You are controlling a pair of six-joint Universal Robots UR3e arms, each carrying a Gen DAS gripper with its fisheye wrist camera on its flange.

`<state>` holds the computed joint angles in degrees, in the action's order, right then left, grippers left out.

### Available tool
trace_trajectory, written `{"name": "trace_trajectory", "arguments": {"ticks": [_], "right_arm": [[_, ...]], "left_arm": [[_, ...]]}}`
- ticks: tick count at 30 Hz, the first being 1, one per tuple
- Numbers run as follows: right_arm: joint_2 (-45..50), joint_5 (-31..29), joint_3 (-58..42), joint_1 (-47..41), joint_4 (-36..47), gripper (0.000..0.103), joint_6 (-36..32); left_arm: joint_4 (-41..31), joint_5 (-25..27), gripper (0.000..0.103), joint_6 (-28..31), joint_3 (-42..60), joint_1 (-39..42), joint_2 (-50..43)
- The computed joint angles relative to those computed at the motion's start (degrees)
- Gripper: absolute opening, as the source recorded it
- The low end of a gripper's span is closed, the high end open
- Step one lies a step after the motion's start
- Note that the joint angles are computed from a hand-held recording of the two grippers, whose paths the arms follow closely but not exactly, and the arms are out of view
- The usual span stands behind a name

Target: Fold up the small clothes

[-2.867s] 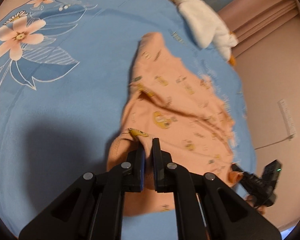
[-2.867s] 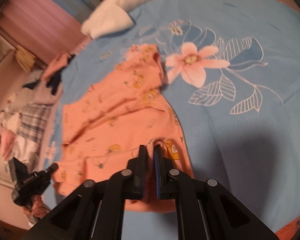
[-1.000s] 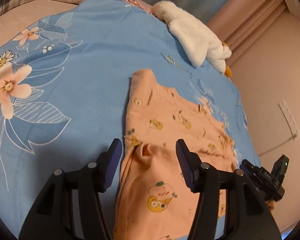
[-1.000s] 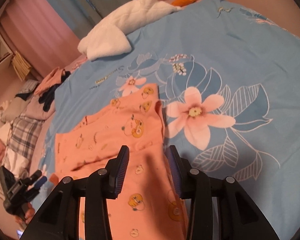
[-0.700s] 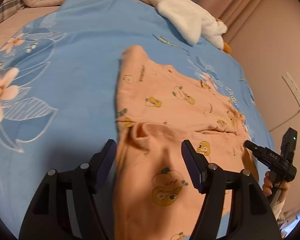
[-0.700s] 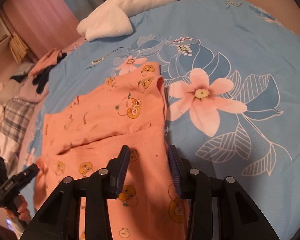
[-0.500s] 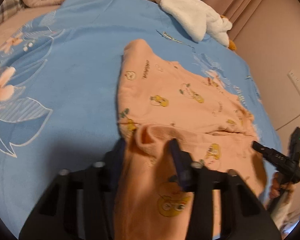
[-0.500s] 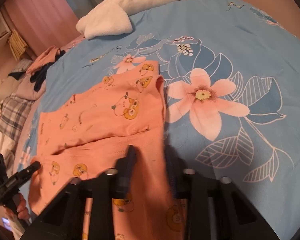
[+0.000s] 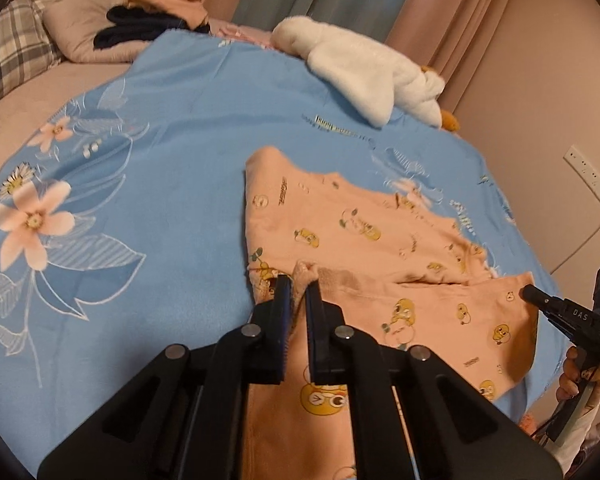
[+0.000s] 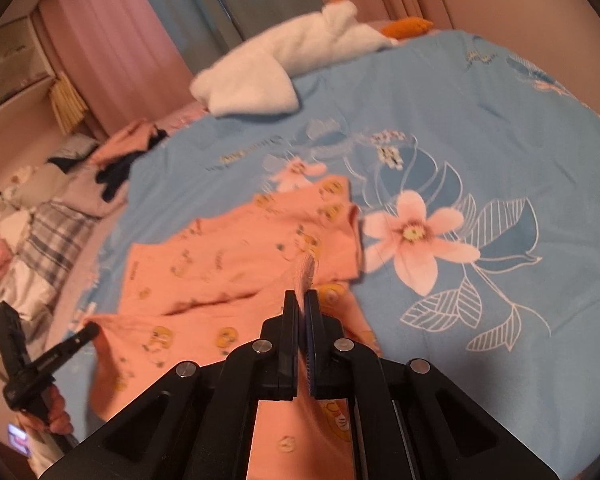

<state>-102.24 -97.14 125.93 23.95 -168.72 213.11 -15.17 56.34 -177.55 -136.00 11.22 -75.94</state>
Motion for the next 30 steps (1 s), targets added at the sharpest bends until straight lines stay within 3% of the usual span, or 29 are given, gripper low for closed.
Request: {"name": "trace_trajectory", "arguments": {"ticks": [8, 13, 22, 30], "right_arm": [[-1.90, -1.25, -0.99, 2.42, -2.06, 0.005, -0.10], [-2.43, -1.28, -4.29, 1.81, -0.84, 0.005, -2.41], [4.41, 0.86, -15.99, -2.26, 4.36, 0.005, -7.60], [11.28, 3.93, -23.08, -6.67, 6.36, 0.005, -9.72]], "left_arm": [[-7.38, -5.27, 0.005, 0.08, -0.42, 3.56, 11.28], [-9.54, -8.29, 0.005, -0.27, 1.68, 5.82, 13.27], [-2.34, -3.60, 0.004, -6.13, 14.65, 0.46, -1.28], [-2.44, 0.96, 0.004, -9.33, 29.05, -3.57, -16.54]]}}
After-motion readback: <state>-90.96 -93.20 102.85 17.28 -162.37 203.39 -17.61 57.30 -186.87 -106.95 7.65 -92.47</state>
